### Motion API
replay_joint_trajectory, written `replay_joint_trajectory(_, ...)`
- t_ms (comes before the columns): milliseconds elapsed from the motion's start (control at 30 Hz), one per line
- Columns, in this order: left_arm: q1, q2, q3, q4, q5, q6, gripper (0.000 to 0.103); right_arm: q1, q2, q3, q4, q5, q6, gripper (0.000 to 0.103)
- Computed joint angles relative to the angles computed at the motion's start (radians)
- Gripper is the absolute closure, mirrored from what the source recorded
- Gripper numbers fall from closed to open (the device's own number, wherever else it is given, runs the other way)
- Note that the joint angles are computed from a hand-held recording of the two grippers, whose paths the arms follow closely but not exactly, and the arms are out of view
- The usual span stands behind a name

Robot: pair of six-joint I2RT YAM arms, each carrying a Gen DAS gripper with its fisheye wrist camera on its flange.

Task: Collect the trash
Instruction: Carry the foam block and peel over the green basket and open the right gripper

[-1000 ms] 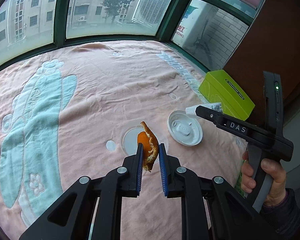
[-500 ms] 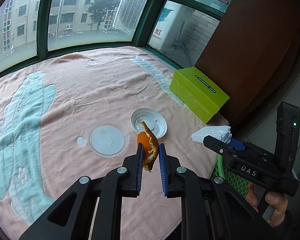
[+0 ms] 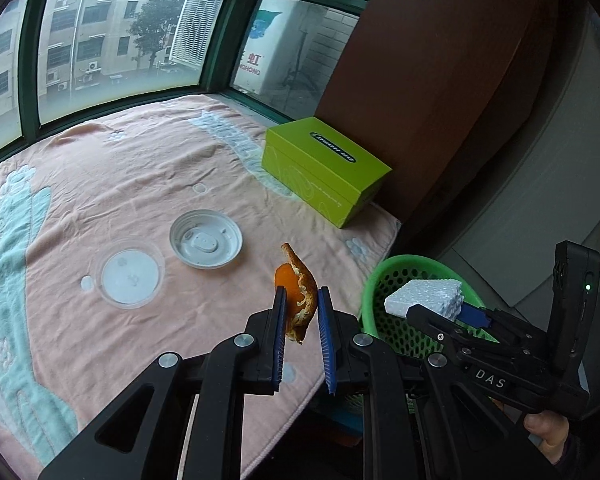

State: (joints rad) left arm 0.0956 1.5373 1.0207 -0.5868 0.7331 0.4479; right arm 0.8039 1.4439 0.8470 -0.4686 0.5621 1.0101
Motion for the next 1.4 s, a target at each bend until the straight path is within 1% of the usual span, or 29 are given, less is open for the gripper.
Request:
replay_joint_trajectory(333, -0.154, -0.092, -0.077, 0.022, -0.03, -0.047, 0.088, 0.041, -0.189, -0.131, -0.147, 0.065, 0.165, 0.04)
replay_joint_trajectory(700, -0.272, -0.15, -0.11, 0.034, -0.064, -0.081, 0.088, 0.053, -0.357, -0.233, -0.288, 0.097, 0.307, 0.039)
replay_joint_trajectory(733, -0.282, -0.15, -0.111, 0.035, -0.067, -0.084, 0.088, 0.053, -0.368, -0.237, -0.302, 0.098, 0.316, 0.034)
replay_joint_trajectory(800, -0.302, -0.15, -0.111, 0.039, -0.074, -0.091, 0.088, 0.066, -0.388, -0.242, -0.336, 0.113, 0.345, 0.03)
replay_joint_trajectory(967, -0.358, -0.153, -0.116, 0.049, -0.089, -0.107, 0.088, 0.1, -0.443, -0.25, -0.417, 0.141, 0.414, 0.029)
replay_joint_trajectory(1033, -0.382, -0.15, -0.119, 0.055, -0.101, -0.115, 0.088, 0.119, -0.458, -0.248, -0.45, 0.159, 0.447, 0.026)
replay_joint_trajectory(1200, -0.435, -0.148, -0.13, 0.06, -0.122, -0.132, 0.088, 0.171, -0.467, -0.231, -0.545, 0.199, 0.53, 0.025)
replay_joint_trajectory(1400, -0.506, -0.132, -0.144, 0.082, -0.148, -0.16, 0.087, 0.178, -0.498, -0.243, -0.577, 0.213, 0.563, 0.025)
